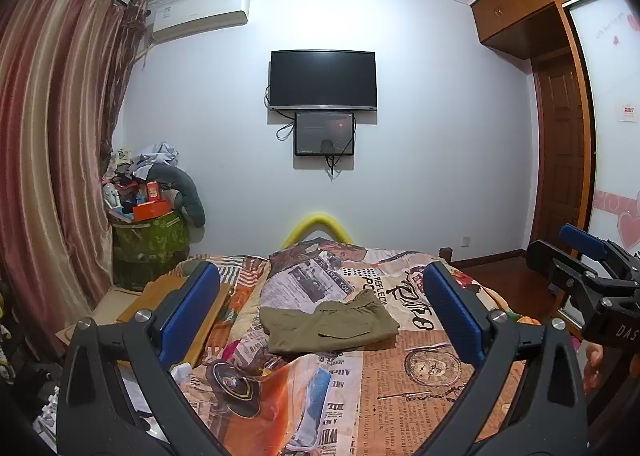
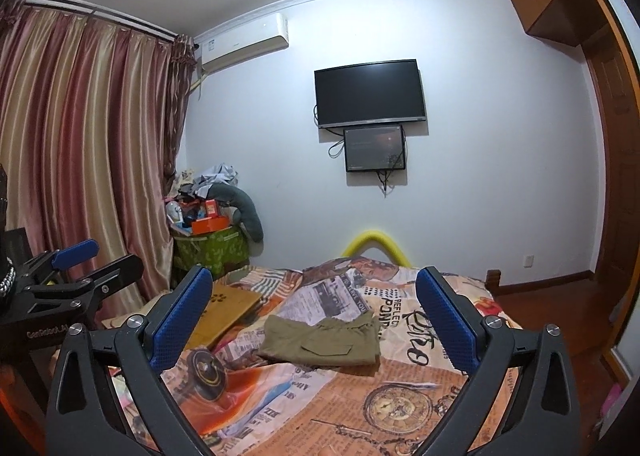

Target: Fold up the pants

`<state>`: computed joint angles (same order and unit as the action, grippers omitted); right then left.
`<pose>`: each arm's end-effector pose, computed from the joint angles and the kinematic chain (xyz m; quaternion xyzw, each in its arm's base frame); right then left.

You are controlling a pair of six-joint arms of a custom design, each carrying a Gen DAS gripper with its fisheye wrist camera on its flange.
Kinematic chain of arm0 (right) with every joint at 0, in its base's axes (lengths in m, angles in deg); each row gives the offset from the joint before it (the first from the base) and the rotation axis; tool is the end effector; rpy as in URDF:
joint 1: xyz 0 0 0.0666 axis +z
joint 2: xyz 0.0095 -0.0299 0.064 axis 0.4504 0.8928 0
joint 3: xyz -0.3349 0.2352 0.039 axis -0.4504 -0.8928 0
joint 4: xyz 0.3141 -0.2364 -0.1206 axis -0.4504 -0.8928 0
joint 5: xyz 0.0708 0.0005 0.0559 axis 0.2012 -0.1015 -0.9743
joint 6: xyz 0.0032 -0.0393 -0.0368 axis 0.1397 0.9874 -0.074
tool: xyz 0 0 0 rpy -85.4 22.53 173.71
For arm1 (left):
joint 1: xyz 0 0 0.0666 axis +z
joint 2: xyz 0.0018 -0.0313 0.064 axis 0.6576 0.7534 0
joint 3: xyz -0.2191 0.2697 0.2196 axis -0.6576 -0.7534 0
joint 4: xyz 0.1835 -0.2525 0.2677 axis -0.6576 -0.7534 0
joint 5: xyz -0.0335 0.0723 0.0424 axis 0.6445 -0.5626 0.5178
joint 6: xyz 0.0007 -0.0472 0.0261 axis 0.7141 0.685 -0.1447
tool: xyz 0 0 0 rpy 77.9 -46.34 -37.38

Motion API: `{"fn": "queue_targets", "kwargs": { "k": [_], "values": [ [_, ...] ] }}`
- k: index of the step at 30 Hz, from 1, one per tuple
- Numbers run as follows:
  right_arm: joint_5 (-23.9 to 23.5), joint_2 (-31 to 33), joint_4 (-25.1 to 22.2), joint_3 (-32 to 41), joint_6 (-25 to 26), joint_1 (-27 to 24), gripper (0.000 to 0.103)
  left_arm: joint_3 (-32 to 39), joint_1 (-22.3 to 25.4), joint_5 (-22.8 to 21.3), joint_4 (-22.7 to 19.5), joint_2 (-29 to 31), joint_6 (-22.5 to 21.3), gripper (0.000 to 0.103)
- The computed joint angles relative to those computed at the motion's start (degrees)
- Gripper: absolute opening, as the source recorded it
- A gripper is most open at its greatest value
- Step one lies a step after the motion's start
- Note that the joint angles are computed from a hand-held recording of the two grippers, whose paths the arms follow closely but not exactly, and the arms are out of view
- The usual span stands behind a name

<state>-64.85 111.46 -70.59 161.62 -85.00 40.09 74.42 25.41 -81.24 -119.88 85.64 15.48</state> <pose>0.6387 0.1469 0.6987 -0.0183 0.7509 0.0678 0.6567 0.6482 -0.1821 0.6730 0.0988 0.7592 -0.0817 0.6381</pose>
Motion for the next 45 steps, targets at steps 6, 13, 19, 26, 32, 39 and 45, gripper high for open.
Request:
{"fn": "queue_targets", "kwargs": {
  "k": [6, 13, 19, 26, 32, 39, 45],
  "values": [
    [-0.39, 0.06, -0.99, 0.45, -0.15, -0.07, 0.102, 0.04, 0.01, 0.83, -0.46, 0.06, 0.14, 0.103],
    [-0.78, 0.58, -2.33, 1.77, 0.24, -0.09, 0.102, 0.44, 0.0, 1.2, -0.76, 0.31, 0.17, 0.103],
    [-0.9, 0.79, -2.88, 2.27, 0.31, -0.12, 0.102, 0.66, -0.21, 1.13, -0.89, 0.53, -0.25, 0.103],
    [-0.85, 0.74, -2.89, 2.13, -0.09, -0.23, 0.102, 0.95, -0.29, 1.47, -1.28, 0.76, -0.32, 0.103],
    [-0.87, 0.78, -3.15, 2.27, -0.25, -0.25, 0.102, 1.3, -0.31, 1.65, -1.6, 0.94, -0.24, 0.103],
    [-1.07, 0.67, -2.98, 2.01, -0.77, -0.3, 0.102, 1.75, -0.4, 1.67, -1.8, 1.22, -0.17, 0.103],
    [-1.08, 0.56, -2.89, 1.9, -0.72, -0.32, 0.102, 2.44, -0.37, 2.63, -2.24, 1.72, -0.01, 0.103]
  ]
}}
